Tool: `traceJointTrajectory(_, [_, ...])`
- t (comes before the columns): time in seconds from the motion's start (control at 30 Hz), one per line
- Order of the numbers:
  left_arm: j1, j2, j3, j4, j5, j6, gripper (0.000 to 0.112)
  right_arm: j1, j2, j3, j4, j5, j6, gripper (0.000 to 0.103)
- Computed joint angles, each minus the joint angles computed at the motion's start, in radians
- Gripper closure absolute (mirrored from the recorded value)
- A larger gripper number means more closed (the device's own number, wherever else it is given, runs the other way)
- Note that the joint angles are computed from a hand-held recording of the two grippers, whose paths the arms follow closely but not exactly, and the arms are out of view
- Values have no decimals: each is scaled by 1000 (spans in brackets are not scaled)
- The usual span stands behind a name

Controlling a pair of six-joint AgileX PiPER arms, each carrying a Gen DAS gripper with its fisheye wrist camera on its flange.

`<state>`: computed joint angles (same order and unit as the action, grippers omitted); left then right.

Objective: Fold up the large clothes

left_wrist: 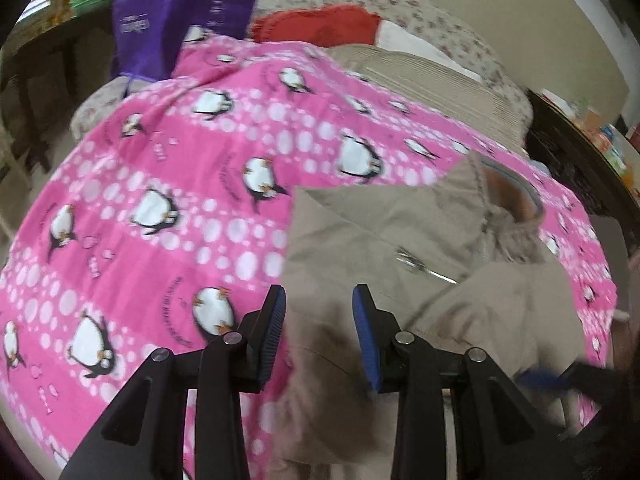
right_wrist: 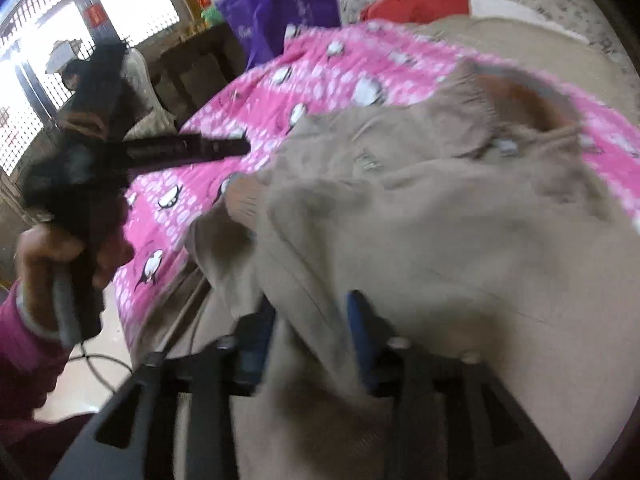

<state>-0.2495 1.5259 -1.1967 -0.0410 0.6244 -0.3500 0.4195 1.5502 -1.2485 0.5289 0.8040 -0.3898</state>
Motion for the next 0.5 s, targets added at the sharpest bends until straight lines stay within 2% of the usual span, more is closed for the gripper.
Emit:
traceJointTrajectory(0.03, [-4,-1,3,-34,-5,37,88,-45,-50,26,9,4,-21,51])
traceJointTrajectory(0.1, [-11,9,-2,-99,-2,102,84,-168,-148,69,24,13,-50,36])
traceJointTrajectory(0.13, [-15,16,-5,-130,2,126,84,-214,-183,83,22,15,-50,33])
traceJointTrajectory(0.2, [-31,37,-6,-199,2,187,83,-340,-227,105,17,26,-57,31])
traceJointTrajectory(0.3, [-69,72,-11,-213,4,200,84,-504,-204,104,35,70,-66,31])
traceJointTrajectory(0.33, [-90,85,-19,-191,4,195,86,-534,-194,113,36,61,-67,31])
traceJointTrajectory(0.37, [-116,92,-27,-138,-1,171,100,-548,-180,123,29,37,-63,31])
traceJointTrajectory(0.4, [-142,95,-36,-64,-1,123,109,-549,-170,127,10,19,-49,31])
traceJointTrajectory(0.43, [-160,94,-47,-4,6,83,110,-542,-157,128,-27,-4,-24,31])
traceJointTrajectory(0.5, [-160,71,-62,9,17,86,112,-511,-142,129,-69,-33,20,31])
